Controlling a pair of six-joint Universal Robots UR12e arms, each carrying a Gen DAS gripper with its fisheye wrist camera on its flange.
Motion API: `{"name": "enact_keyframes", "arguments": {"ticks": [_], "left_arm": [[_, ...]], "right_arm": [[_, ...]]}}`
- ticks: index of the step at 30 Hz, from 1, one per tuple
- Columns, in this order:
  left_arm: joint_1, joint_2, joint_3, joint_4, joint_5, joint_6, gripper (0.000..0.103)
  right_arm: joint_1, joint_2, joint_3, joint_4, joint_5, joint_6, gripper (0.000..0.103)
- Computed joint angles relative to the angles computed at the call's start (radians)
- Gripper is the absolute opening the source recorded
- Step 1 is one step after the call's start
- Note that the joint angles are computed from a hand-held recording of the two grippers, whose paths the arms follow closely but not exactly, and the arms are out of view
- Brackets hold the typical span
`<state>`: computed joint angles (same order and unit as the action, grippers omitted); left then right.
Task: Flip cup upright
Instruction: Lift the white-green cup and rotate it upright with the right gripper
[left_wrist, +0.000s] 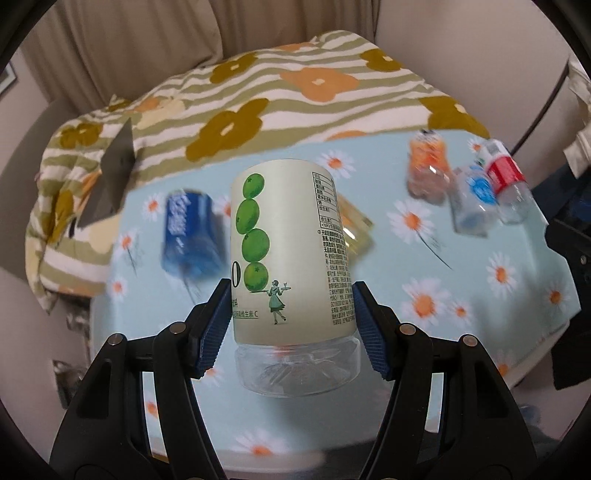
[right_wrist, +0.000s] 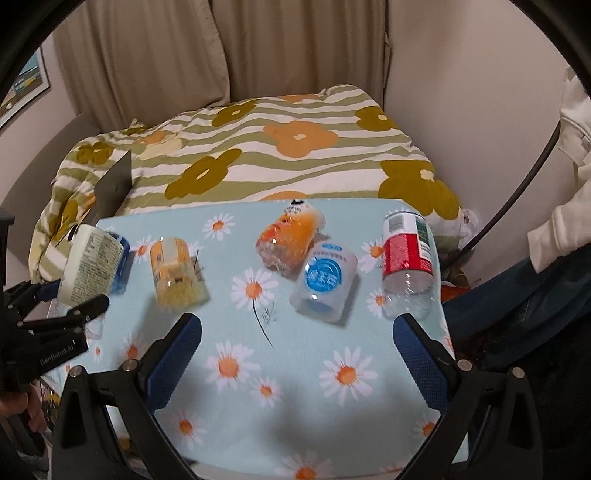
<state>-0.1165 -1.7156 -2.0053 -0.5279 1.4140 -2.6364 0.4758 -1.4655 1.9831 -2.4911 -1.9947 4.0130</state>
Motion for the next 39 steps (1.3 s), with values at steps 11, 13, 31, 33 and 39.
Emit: {"name": "enact_keyframes", "arguments": {"ticks": [11,13,31,33,39], "left_arm": [[-0.055,0.006,-0.11,0.005,-0.004,-0.076,0.069],[-0.065,-0.005,-0.115,0.009,0.005,-0.09,0.069],[-0.062,0.026,-0.145,0.09,0.017,-0.11,0.103],[-0.051,0.048,-0.146,0.08,0.015,-0.112,0.103],[0.002,0.112,-0.147,0.066,0.009,-0.086,0.103]], "right_arm": [[0.013,-0.037,0.083,-0.005,0.044,-0.016,0.103],[0.01,-0.04,0.091,-0.003,0.05,-0.017,0.103],[0.005,-0.082,0.138,-0.033,0.087,-0.002,0.103],[-0.002,-0.095,0.129,-0.029,0.106,-0.023,0.103],[-0.023,-0.083,0.077,-0.017,0.177,-0.105,0.103]]}}
